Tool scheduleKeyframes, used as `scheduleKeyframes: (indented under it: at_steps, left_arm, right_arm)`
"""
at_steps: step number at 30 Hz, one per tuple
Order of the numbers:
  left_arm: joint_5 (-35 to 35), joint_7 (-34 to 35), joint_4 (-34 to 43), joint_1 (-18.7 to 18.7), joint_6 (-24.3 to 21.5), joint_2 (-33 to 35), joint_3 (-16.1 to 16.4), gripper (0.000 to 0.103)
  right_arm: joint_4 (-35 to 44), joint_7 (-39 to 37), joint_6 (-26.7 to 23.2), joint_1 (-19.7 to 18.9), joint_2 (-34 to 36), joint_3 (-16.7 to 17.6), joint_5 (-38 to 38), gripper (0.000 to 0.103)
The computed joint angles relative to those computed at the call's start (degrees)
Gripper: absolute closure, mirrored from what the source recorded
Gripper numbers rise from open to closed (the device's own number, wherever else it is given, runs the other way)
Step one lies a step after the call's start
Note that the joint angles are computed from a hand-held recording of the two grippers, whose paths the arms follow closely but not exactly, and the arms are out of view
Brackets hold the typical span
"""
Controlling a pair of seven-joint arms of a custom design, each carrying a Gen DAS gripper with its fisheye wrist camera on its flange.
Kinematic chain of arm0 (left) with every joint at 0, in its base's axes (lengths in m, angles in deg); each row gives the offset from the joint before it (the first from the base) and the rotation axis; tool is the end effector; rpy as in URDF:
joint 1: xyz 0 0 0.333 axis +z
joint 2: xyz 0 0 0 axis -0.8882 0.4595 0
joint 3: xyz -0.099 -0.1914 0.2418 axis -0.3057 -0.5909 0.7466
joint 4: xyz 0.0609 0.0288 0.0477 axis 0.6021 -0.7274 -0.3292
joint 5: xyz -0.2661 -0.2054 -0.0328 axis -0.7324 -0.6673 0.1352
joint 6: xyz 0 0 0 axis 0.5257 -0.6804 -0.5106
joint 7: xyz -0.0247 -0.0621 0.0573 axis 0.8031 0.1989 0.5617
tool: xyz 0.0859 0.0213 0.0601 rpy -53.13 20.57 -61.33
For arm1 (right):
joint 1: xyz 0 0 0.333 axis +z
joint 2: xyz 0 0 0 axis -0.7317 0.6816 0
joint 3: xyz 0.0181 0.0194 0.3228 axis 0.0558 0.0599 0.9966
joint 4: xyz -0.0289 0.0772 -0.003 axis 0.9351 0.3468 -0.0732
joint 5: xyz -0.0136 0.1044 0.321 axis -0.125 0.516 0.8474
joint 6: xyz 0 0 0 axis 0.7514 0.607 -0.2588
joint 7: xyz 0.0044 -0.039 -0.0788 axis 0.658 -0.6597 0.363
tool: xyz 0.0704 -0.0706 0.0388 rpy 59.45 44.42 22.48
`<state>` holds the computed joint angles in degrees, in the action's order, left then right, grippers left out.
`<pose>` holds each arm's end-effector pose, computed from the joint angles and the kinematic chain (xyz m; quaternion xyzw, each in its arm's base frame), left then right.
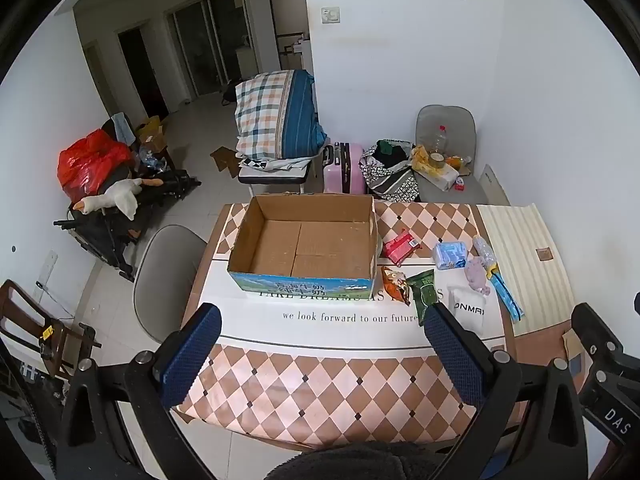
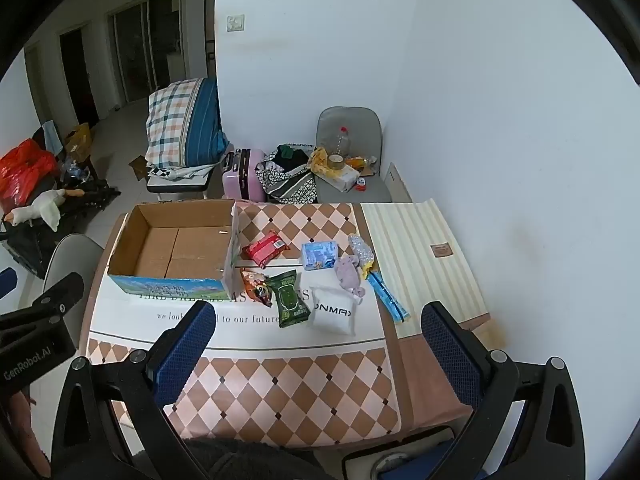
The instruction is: Organize soft objects
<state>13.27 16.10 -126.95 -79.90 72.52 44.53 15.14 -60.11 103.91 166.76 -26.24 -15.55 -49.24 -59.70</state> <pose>0.4732 -0.2857 0.7263 -0.4378 0.8421 -0.2665 0.1676 0.3753 0.1943 0.7358 -0.3765 0.8582 -0.3390 0.0828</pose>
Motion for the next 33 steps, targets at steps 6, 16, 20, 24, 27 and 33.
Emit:
scheduleKeyframes:
  at_steps: [6,16,20,24,27,33]
  left_arm:
    - [0.6,-0.2,-0.7,0.0,0.8,-0.4,0.0,0.0]
    - [0.2,-0.1,1.1,-0.1,0.1,-0.2,0.0,0.0]
    - [0.0,0.2,1.4,0.1,0.0,-0.1,0.1,0.0]
    - [-0.1,0.4,1.6,0.1,-0.1,0.0,0.1,0.0]
    - [-0.1,0.4,1.6,0.1,-0.1,0.0,0.1,0.0]
    - [-0.2,0.3,1.8,0.1,-0.7,0.1,0.1,0.0]
  right_arm:
    - [0.4,-0.1,-1.1,0.2,0.0,0.4,-0.8,0.0]
    - [2.3,-1.1,-2.0,0.0,0.0,0.4,-2.7,0.0]
    - [2.8,-0.9,-2.4,0.1,0.2,0.8,-3.2,0.0]
    - [1.7,-0.6,-1.6,0.1,-0.1,0.8,-3.1,0.0]
    - [1.7,-0.4,-1.9,0.3,0.0,1.0,-3.2,0.0]
    - [1.8,-0.3,-2.0,0.4,-0.1,0.9,-3.0,0.0]
